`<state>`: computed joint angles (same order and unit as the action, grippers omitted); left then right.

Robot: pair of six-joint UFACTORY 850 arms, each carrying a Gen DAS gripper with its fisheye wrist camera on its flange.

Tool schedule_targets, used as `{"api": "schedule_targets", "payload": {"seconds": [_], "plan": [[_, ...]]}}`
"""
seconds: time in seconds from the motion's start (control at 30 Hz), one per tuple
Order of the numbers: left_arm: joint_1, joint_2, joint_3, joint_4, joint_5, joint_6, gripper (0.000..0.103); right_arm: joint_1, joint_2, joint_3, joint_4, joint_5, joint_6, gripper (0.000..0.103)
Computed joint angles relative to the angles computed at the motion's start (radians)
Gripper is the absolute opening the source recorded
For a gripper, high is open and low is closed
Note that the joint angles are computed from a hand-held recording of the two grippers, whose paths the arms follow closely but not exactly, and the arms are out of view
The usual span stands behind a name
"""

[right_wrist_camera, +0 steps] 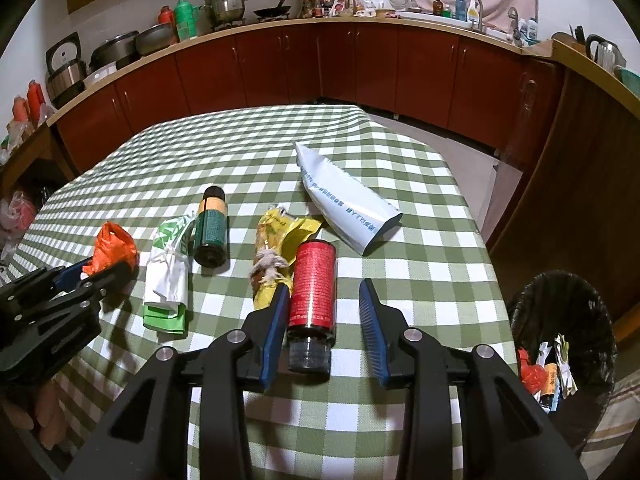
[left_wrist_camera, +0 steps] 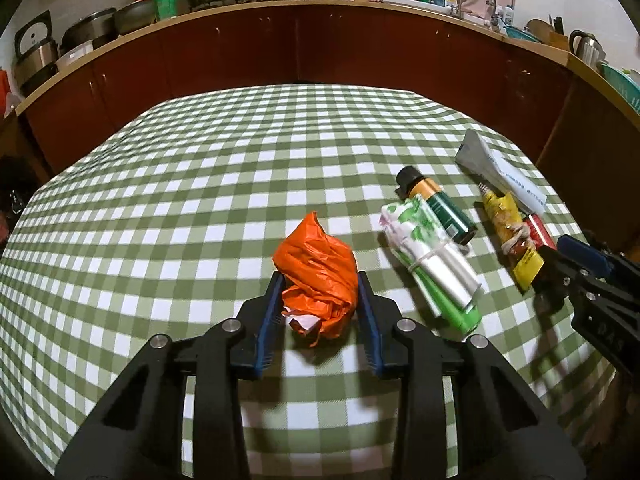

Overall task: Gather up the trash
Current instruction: 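Carry the red cylinder and orange bag over the black bin with both tools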

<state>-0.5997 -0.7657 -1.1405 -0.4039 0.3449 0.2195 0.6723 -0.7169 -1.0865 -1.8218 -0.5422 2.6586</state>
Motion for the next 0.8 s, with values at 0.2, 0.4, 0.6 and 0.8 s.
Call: {"api": "schedule_targets", "payload": {"seconds": [0.2,0.4,0.6,0.8], "plan": [[0.003,0.021,0.040,-0.024,0.034,0.007,0.034,0.012,-0.012,-0.027,0.024,-0.005,-0.061,0.025],[0.005,0.040,0.072,-0.006,0.051,-0.021,0.034,0.033,-0.005,-0.023,0.022,-0.032,-0.051,0.025],[0.002,0.067,0.105,0.022,0.076,-0.060,0.034,0.048,0.027,0.015,0.014,-0.081,-0.024,0.025],[-0.029,0.103,0.142,0.026,0.130,-0.070,0.034,0.063,0.064,0.074,0.019,-0.132,0.009,0.024]]}}
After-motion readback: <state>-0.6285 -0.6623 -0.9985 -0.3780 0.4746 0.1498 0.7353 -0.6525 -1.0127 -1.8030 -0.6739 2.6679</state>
